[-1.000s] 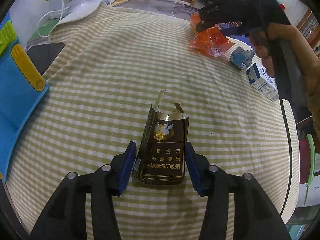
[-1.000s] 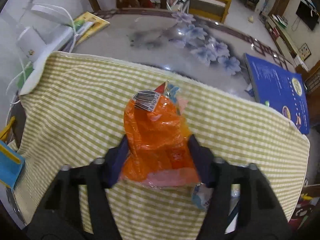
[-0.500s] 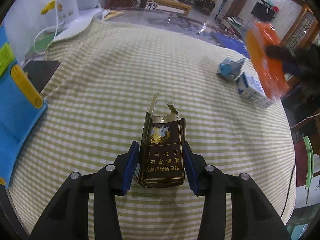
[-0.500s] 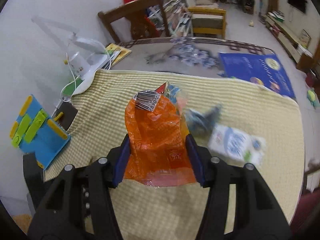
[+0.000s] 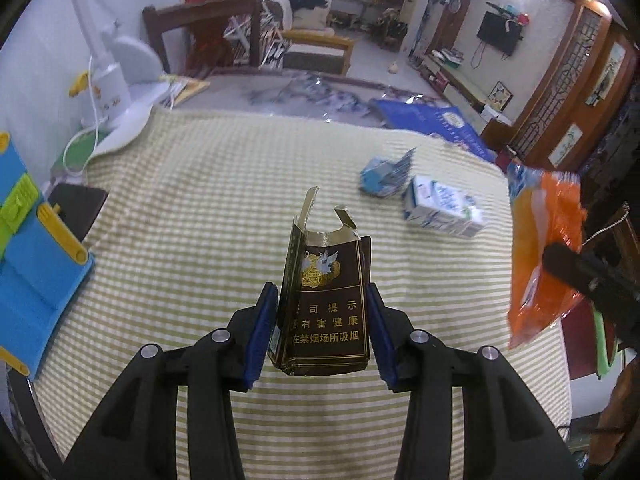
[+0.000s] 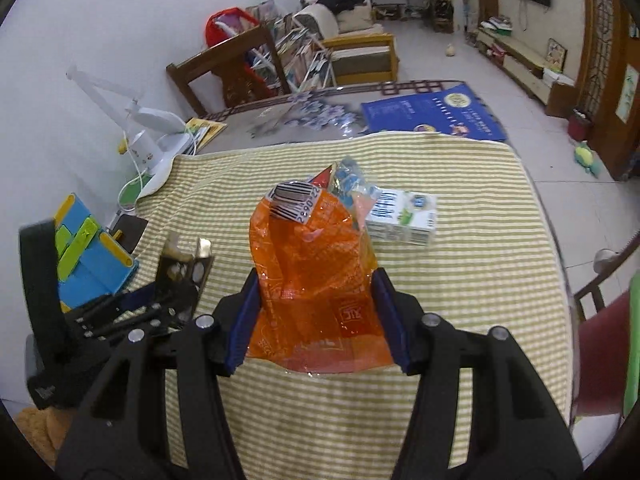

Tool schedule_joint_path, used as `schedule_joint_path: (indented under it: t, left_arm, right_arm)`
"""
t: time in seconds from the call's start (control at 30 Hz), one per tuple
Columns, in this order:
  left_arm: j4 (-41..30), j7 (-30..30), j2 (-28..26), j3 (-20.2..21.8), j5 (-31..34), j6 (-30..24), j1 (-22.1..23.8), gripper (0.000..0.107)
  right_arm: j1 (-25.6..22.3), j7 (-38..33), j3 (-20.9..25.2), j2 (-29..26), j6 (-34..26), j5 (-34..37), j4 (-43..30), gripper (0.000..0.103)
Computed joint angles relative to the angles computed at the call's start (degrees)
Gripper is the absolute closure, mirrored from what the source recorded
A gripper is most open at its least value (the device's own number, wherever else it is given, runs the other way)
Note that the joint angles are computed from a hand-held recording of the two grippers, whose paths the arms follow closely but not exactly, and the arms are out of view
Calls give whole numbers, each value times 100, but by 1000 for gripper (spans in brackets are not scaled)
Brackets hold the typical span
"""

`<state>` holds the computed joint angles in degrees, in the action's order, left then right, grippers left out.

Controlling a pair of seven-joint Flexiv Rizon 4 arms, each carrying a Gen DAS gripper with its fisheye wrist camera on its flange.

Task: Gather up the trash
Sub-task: 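Carry cigarette pack and orange bag toward the red bin with both tools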

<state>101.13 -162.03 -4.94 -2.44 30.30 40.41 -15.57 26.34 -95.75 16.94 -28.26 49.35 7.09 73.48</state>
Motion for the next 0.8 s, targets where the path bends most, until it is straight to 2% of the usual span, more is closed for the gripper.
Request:
schedule_joint_path:
  t: [0.23, 0.8]
  left_arm:
    - [-599, 111, -195, -116, 306, -266, -200, 65]
    - [-1521, 506, -779, 44, 349, -273, -692, 65]
  right_arm:
    - [-215, 115, -62, 304, 433, 99, 388, 49]
    - [-546, 304, -176, 668, 886, -56, 873, 49]
